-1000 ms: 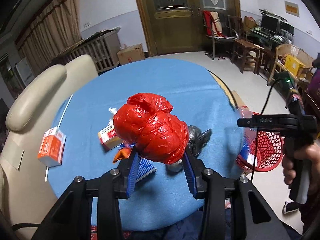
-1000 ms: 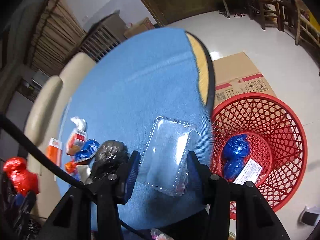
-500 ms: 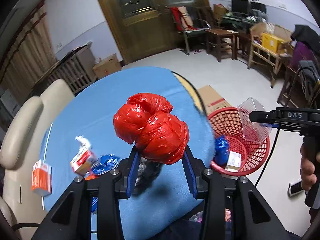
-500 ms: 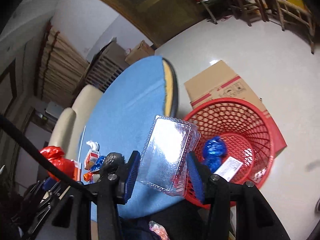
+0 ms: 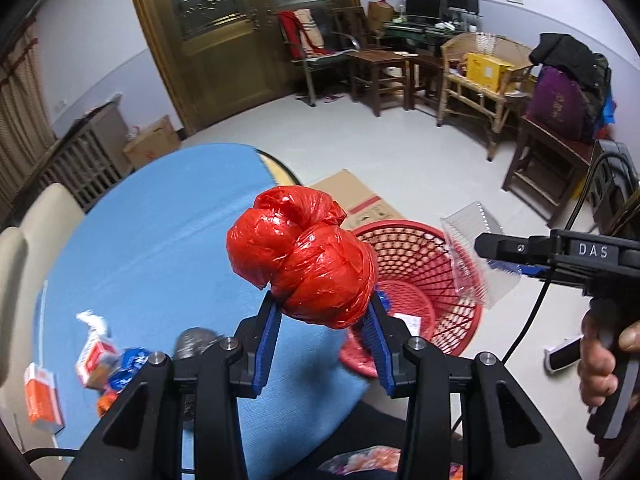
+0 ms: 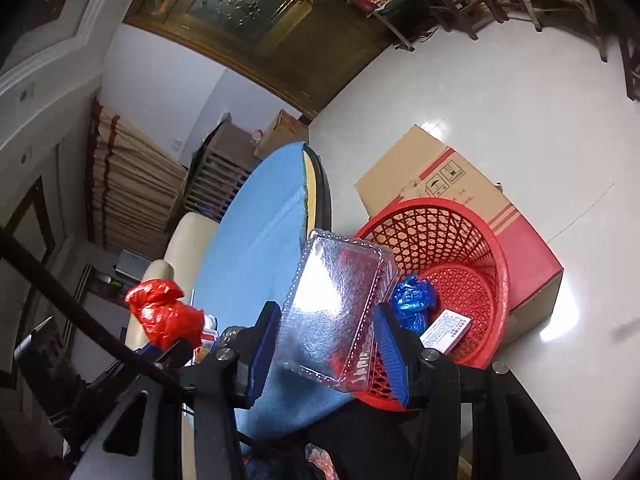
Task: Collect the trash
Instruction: 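Open both tools over the red basket to drop the container and red bag, then return to the table and grasp the black plastic bag with the right tool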
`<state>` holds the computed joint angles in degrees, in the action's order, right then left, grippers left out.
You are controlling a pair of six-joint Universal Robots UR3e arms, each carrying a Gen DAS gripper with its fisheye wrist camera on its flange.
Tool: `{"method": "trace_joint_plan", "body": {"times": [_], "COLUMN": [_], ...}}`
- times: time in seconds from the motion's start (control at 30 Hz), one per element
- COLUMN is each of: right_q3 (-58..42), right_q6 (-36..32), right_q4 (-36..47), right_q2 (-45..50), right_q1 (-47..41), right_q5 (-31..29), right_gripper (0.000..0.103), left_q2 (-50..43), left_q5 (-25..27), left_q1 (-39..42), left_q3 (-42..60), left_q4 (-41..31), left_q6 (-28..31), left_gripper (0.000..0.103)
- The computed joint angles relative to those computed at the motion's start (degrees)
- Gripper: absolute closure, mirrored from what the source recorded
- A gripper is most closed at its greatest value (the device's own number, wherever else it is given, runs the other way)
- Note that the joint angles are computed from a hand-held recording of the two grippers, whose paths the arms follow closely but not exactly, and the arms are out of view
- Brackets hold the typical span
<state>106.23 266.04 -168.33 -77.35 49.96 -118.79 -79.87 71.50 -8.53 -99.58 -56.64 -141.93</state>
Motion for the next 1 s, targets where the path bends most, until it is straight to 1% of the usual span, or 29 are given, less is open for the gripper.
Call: {"method": "trace_joint_plan", "body": {"times": [0.07,0.2,0.27,0.33,0.43,0.47,0.5,0.6,0.7,0.9,1.0], "right_q3": [1.13,0.69,1.43,2.66,5.33,6.17,6.76,7.37,6.4,1.45,-2.69], "right_q6": [0.52,2.23,3.38,5.01,6.85,7.31,7.85,8.14,7.27,4.71,2.35], "right_q4": [-0.17,4.52,4.73,5.16,4.56,3.99,3.86,3.53,3.7,5.65,7.23], "right_q2": [-0.47,-0.73,-0.71,-1.1,-2.17,-2.45,-2.73,-2.81,-2.32,0.34,2.67], "right_q1": [-0.11,0.04,0.02,-0.27,-1.02,-1.3,-1.54,-1.88,-2.0,-2.0,-2.37], "right_q5": [-0.22,-1.41,-1.61,-1.23,0.08,0.57,0.99,1.16,1.3,1.56,2.64], "right_gripper": [0.052,0.049,0.048,0.045,0.043,0.042,0.042,0.041,0.039,0.038,0.038], "left_q2": [-1.91,-6.16,-8.74,-10.87,-13.43,-14.23,-14.5,-14.25,-12.54,-6.2,-1.63], "left_q5": [0.0,-0.19,-0.19,0.13,1.01,1.66,1.59,0.77,0.05,-2.58,-3.78], "left_q1": [-1.31,-4.53,-5.75,-6.9,-8.11,-8.54,-8.31,-6.84,-4.32,4.2,9.76], "left_q3": [1.39,3.57,5.25,6.44,7.71,8.17,8.17,7.8,6.31,1.5,-1.86], "left_q4": [-0.73,-1.5,-2.57,-3.2,-2.89,-2.33,-2.08,-2.92,-3.52,-4.91,-5.36], "left_q6": [-0.36,-0.99,-1.07,-1.42,-2.62,-3.52,-3.97,-4.16,-3.54,-0.8,1.91], "left_gripper": [0.059,0.058,0.058,0.055,0.045,0.039,0.038,0.038,0.038,0.038,0.038]}}
